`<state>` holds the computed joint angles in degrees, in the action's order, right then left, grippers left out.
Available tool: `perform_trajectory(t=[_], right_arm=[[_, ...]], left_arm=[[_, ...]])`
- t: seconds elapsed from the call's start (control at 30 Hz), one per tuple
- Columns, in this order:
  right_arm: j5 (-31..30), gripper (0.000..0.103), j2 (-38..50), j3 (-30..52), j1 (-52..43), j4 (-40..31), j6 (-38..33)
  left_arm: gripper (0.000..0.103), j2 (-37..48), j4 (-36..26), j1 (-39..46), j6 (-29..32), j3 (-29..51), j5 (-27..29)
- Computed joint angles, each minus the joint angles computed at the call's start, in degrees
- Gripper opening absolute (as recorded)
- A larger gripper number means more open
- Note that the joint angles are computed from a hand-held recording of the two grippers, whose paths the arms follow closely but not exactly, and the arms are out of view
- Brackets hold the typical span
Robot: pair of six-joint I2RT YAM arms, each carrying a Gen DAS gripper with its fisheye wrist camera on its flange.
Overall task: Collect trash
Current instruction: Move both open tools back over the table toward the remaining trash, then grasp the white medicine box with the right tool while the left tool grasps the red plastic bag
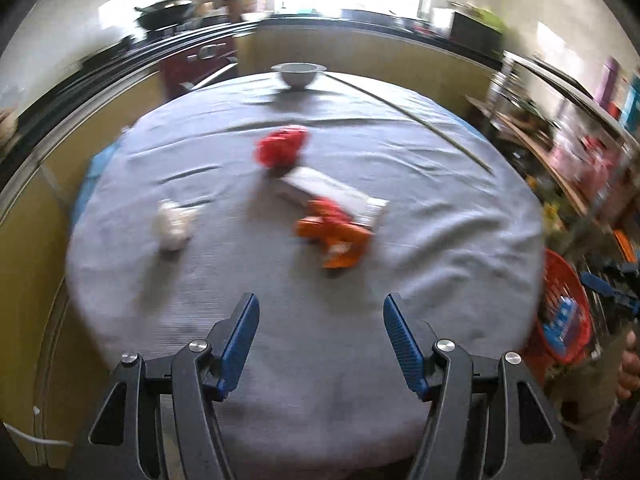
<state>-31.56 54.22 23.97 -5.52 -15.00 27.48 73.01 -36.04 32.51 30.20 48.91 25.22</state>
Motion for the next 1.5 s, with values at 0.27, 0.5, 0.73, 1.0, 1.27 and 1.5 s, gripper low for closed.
perform_trajectory(t=[0.27, 0.5, 0.73, 1.0, 1.27, 1.5], right_arm=[[11.6, 0.07, 16.99, 10.72, 22.16, 8.48, 5.53], [15.91, 0.07, 35.67, 25.98, 31.68, 8.98, 5.92], [17.64, 0.07, 50.04, 41.99, 37.53, 4.97, 3.51], [19.67, 0.07, 65.71, 64.38, 36.44, -4.87, -0.52], [20.99, 0.07, 86.25, 98.52, 38.97, -26.56, -6.22], [26.76, 0.065, 91.94, 107.2, 41.47, -32.22, -12.82]], left_arm=[[0.066, 10.79, 2.99, 9.23, 1.54, 7.03, 2.63], [0.066, 21.73, 3.8, 15.37, 2.02, 14.09, 3.07], [0.066, 30.37, 3.04, 18.67, 0.48, 20.34, 2.88], [0.066, 34.5, 2.29, 17.87, -1.27, 26.38, 4.12], [0.066, 36.42, 1.58, 15.03, -4.07, 31.87, 4.59], [0.069, 35.2, 0.64, 8.71, -6.05, 35.5, 6.03]])
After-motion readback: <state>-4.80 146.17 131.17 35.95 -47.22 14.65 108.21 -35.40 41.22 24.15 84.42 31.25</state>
